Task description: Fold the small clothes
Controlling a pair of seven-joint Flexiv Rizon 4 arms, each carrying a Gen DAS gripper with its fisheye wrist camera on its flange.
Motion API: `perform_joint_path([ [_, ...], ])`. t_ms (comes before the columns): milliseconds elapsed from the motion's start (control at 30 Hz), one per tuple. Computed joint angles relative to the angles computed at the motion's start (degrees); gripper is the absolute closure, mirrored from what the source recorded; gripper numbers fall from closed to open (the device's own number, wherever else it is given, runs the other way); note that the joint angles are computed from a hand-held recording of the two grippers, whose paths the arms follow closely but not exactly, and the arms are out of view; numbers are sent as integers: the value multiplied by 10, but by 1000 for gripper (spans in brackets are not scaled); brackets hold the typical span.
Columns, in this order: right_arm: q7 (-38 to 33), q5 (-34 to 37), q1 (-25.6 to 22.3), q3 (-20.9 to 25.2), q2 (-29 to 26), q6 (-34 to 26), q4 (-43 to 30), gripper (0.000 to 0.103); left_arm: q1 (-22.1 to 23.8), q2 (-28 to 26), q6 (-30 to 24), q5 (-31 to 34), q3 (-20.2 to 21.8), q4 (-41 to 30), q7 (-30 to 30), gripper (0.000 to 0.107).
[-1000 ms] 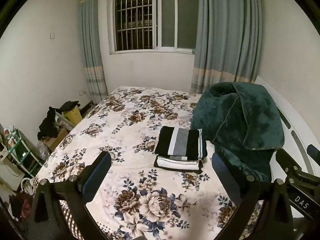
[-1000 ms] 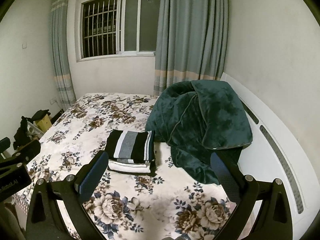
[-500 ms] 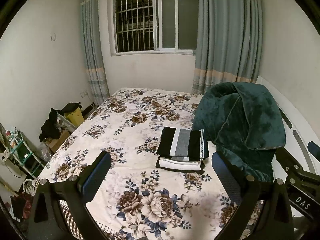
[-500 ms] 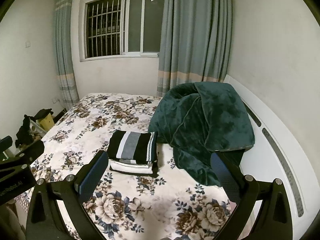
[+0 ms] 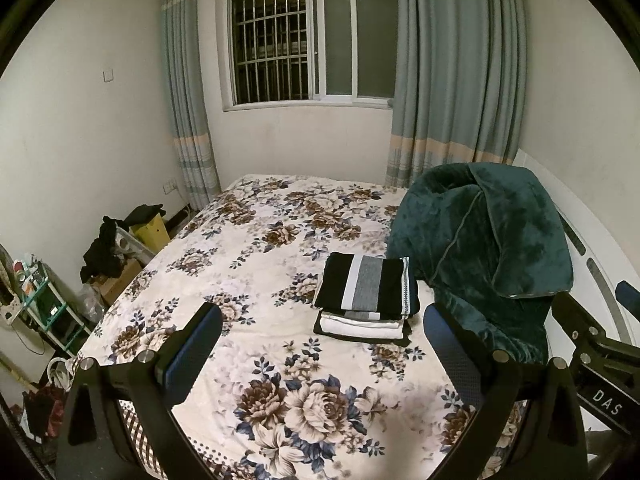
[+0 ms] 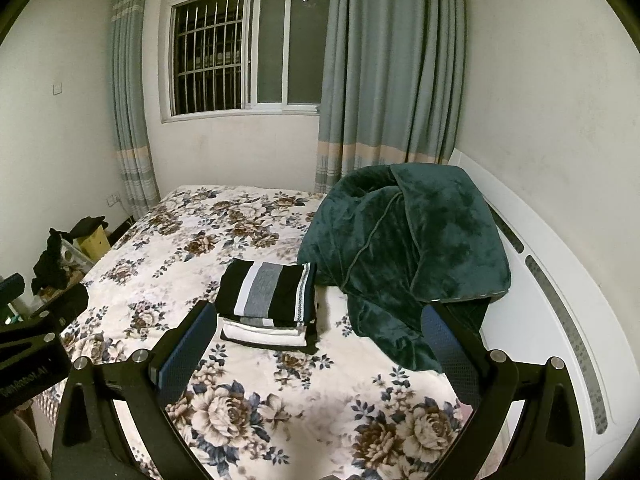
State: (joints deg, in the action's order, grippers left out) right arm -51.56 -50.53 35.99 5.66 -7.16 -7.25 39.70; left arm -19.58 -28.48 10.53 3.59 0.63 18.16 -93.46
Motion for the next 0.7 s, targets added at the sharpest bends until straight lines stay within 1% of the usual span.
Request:
perform_joint_path([
  [167, -5, 1, 3, -3, -7, -1, -10, 0, 0, -3, -3, 0, 1, -5, 2, 4],
  [400, -2, 13, 0, -1, -1, 1, 2, 0, -2, -14, -17, -2, 3, -28, 3, 4],
  [700, 2, 14, -5, 7, 3, 2, 13, 0, -2, -4, -7, 1, 4, -10, 4, 4],
])
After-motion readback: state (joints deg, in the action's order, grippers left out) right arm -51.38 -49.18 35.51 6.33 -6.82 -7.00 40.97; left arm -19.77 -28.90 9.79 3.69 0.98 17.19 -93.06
